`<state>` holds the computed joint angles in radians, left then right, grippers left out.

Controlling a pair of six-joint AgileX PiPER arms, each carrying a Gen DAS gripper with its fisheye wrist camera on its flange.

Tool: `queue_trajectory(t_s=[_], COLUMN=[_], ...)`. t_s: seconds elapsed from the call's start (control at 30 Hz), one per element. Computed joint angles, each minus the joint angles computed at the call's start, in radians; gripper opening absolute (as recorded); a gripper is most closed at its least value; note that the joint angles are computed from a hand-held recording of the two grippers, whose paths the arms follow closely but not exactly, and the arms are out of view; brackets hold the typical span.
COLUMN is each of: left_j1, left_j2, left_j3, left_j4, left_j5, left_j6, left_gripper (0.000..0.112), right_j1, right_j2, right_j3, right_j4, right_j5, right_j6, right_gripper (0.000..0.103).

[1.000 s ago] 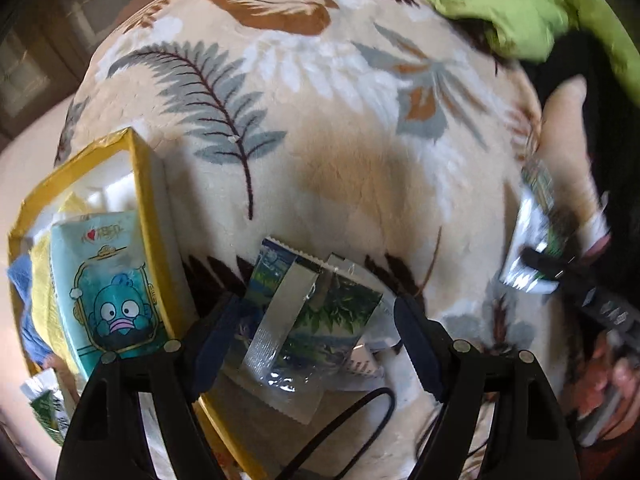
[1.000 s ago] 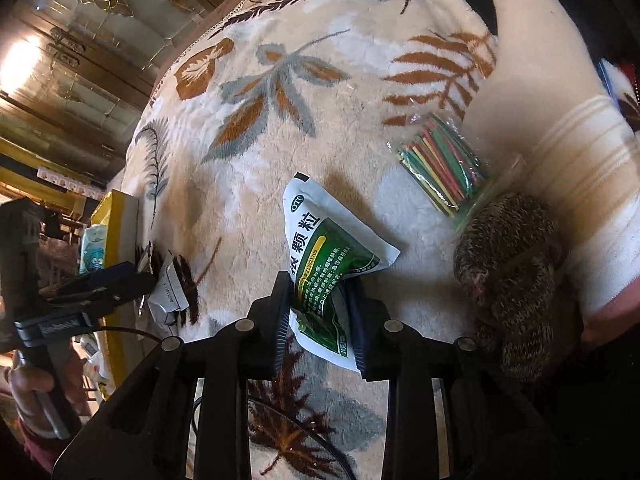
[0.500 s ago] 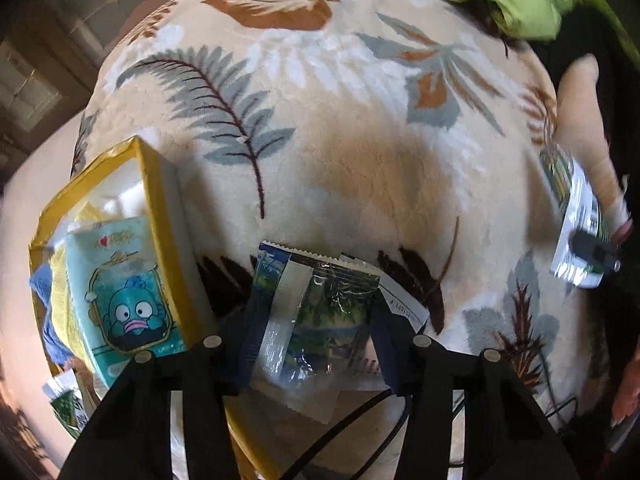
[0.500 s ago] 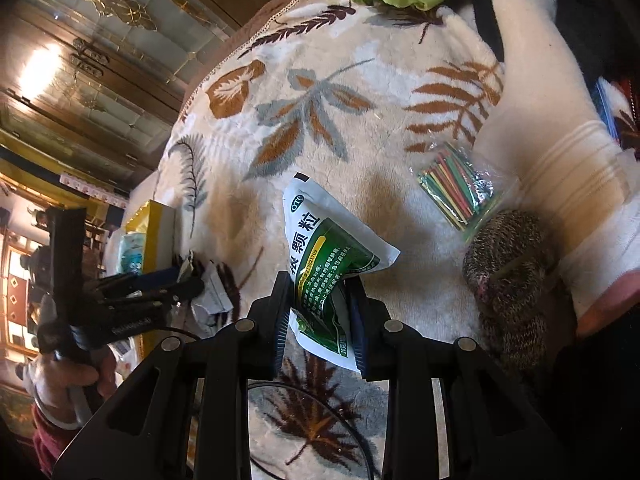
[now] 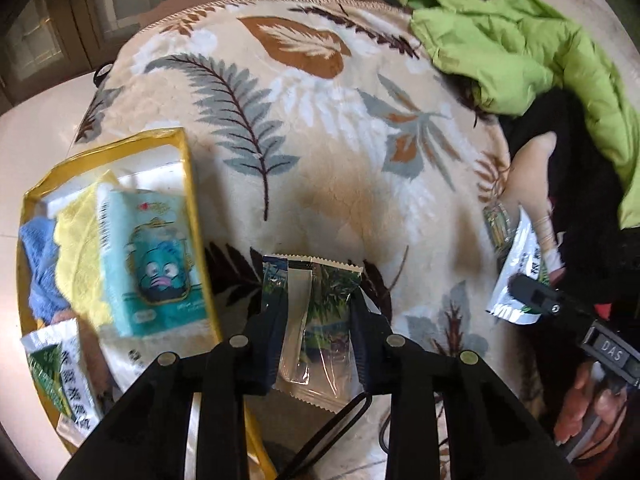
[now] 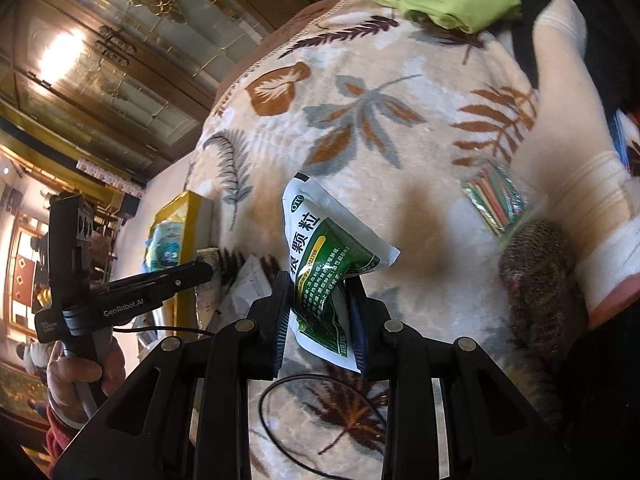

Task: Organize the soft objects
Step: 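Carry both packets into the box and open both tools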

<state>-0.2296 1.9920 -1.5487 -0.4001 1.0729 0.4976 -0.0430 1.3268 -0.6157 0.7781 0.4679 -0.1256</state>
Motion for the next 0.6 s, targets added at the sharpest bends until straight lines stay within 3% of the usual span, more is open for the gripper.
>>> queue_trajectory(t_s=[0.17, 0.2, 0.23, 0.27, 0.4, 0.6], left_j1=[0.063, 0.078, 0.098, 0.117, 0.189, 0.281], left_j2=[-0.064, -0.071, -0.084, -0.092, -0.115, -0.141], left_j3=[0.005, -0.002, -0.003, -0.011, -0.024, 0.002], left_j4=[-0.046, -0.049, -0.053, -0.052, -0.053, -0.075], left_j5=[0.053, 0.062, 0.074, 0.090, 0.116, 0.131], left_j6=[0.031, 0.037, 0.047, 0.049, 0.067, 0.112], left_gripper=[0.029, 0.022, 0.006, 0.002, 0.001, 0.002], right_j1=[0.059, 0.098, 0.115, 0.142, 0.212, 0.348], right_j2=[0.012, 0.036, 0.046, 0.063, 0.121, 0.306], right_j3=[-0.063, -0.106, -0.125, -0.153, -0.229, -0.458], right_j4=[-0.057, -0.060, -0.063, -0.076, -0.094, -0.129], right_j5=[0.010, 0.009, 0.010, 0.008, 0.001, 0.015], right_j6=[0.076, 0.092, 0.099, 0.118, 0.147, 0.200], right_gripper=[0.026, 0.026, 0.026, 0.026, 0.026, 0.026])
